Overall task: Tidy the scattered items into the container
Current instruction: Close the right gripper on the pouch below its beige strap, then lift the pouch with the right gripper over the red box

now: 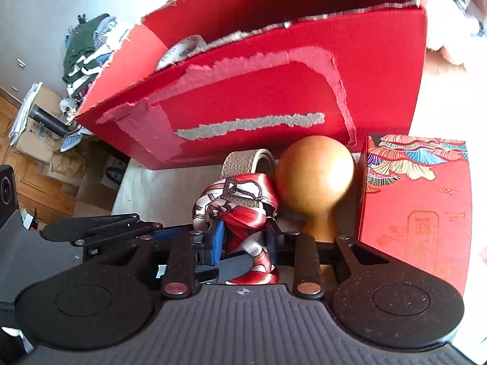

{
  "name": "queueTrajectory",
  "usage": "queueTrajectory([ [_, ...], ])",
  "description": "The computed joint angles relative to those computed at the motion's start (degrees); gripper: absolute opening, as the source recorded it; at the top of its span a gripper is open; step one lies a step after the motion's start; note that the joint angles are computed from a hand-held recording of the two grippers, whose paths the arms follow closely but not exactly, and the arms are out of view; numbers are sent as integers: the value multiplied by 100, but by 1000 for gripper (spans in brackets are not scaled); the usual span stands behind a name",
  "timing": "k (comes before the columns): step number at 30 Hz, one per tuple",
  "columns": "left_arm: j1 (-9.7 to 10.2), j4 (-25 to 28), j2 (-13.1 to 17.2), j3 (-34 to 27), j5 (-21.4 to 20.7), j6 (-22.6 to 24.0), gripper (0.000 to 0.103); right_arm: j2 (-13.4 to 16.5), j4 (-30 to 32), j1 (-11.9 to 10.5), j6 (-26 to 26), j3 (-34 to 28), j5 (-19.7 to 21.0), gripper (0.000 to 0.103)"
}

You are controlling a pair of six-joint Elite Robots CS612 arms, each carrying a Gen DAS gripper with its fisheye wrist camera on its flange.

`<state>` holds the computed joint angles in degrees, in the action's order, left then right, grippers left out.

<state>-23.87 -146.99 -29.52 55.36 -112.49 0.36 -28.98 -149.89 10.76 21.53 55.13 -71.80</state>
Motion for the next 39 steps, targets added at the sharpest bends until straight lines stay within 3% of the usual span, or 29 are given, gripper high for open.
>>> queueTrajectory([
  [12,-35,-562,-241,269,-96,271,35,-326,-986,-47,122,608,-6,29],
  [26,-63,-1480,-352,197,-440,394,35,-807,-2199,-62,307,1177,-531,26],
  [32,-72,-1765,-236,-194,-288,417,35,-738,-2637,-85,164,951,-646,26],
  [39,-147,-1885,27,-796,310,378,35,-425,-2749,-164,-76,288,-396,26],
])
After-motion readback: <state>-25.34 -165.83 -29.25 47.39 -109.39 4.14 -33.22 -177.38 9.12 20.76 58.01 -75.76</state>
